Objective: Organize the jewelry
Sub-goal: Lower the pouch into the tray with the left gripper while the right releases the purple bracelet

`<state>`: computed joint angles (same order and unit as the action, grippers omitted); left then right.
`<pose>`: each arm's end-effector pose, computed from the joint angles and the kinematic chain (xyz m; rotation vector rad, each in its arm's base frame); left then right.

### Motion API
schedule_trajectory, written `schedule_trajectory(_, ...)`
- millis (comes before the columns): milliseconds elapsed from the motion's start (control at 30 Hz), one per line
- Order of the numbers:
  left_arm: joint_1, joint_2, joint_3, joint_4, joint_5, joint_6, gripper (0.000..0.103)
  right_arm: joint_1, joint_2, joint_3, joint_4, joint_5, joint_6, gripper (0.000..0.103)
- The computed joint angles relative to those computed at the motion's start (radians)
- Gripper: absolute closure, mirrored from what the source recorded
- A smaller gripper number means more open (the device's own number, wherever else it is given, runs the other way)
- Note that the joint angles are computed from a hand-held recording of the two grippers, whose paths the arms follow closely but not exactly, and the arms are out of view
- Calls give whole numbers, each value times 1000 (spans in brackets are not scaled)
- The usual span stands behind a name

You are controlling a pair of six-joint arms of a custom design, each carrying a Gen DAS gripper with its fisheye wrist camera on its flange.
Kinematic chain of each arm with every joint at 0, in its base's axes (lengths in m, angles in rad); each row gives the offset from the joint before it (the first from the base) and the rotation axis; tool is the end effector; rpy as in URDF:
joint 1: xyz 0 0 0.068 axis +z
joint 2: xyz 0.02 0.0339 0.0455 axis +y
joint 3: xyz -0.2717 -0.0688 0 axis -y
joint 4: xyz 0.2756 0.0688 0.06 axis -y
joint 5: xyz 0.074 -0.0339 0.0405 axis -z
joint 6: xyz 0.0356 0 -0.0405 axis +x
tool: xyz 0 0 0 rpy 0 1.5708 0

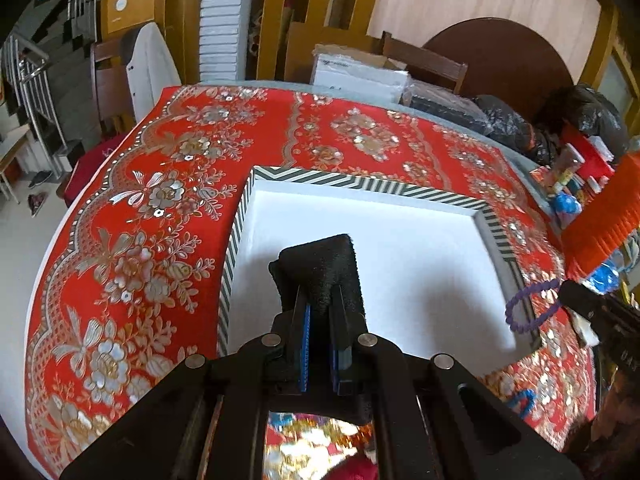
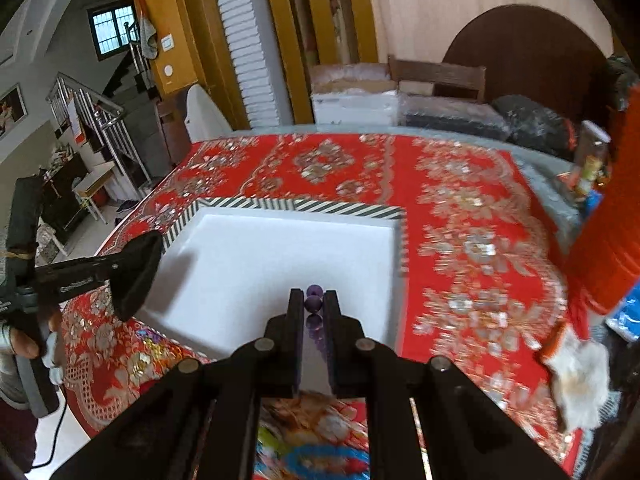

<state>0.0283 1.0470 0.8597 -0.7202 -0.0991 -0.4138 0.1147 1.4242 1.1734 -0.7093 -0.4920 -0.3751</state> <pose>0.2332 0.0101 0.2702 -0.5832 2.4028 -0.0428 0.3186 0.0536 0.2857 -0.7765 2.3129 0.5060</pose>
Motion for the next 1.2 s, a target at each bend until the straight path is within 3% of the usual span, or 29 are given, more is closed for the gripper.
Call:
schedule_trajectory(200, 50, 129, 24, 56, -10, 29, 101, 87, 121, 49, 37, 81, 20, 94)
schedule_trajectory(500, 80, 284, 79, 126, -14, 50, 101, 131, 383, 283, 42, 258, -1, 94)
schedule_trajectory(800, 72, 376, 112, 186, -38, 68, 101, 120, 543, 396, 92, 305, 68, 93)
schedule_trajectory(833, 70, 375, 107, 197, -38, 71, 97, 115, 556, 411, 70, 300, 74, 91)
schedule_trajectory(900, 76, 373, 101, 214, -10, 80, 91, 102, 566, 425, 37, 269, 84, 76)
schedule_trajectory(1000, 81, 363, 95, 226, 14, 82, 84, 90, 528, 388, 40, 237, 77, 70)
schedule_trajectory(1067, 76, 342, 85, 234, 10, 80, 83, 87, 493, 360, 42, 232, 67, 60)
schedule_trajectory(1200, 58, 274, 63, 224, -20, 71, 77, 68, 404, 299, 13, 191, 56, 57)
